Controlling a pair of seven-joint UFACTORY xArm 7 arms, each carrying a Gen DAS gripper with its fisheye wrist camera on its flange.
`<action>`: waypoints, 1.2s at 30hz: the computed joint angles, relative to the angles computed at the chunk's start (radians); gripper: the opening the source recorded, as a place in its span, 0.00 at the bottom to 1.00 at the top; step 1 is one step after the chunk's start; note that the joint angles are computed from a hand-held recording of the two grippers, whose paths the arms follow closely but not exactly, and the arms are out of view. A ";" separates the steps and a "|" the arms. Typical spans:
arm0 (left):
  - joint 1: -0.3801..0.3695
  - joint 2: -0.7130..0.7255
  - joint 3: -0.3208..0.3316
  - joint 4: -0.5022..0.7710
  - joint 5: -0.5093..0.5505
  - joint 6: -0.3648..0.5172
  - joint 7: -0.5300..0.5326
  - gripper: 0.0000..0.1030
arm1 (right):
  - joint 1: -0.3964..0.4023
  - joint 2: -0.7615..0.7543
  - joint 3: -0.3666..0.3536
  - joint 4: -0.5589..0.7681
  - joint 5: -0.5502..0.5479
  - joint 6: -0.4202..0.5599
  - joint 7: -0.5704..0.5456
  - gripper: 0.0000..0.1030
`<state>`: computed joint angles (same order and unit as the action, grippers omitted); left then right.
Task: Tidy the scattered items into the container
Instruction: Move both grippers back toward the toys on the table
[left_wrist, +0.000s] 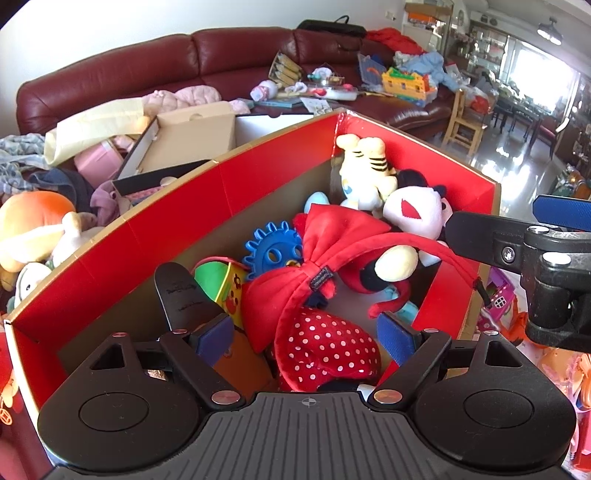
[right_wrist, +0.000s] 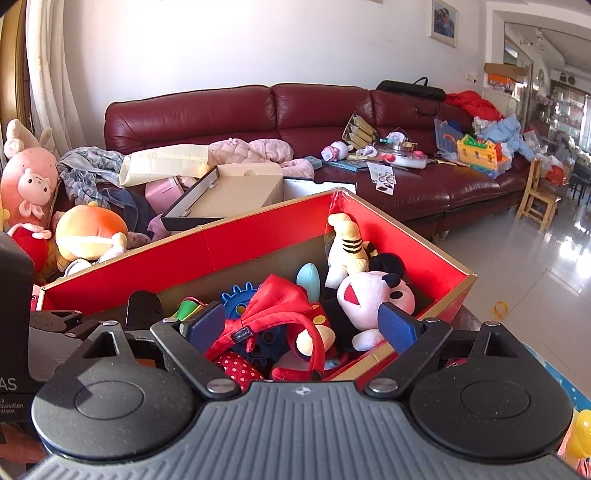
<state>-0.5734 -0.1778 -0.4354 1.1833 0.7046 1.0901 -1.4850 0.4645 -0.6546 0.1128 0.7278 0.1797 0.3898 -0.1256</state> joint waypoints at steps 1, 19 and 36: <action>-0.001 0.002 -0.002 0.003 0.002 0.003 0.000 0.89 | 0.001 -0.005 -0.003 -0.003 0.001 0.002 0.000 0.89; -0.111 0.117 -0.023 0.163 0.133 0.097 0.009 0.90 | -0.031 -0.165 -0.046 -0.083 0.024 0.053 0.034 0.92; -0.383 0.429 0.081 0.468 0.227 0.088 0.217 0.92 | -0.235 -0.454 -0.173 -0.250 0.023 0.237 0.087 0.94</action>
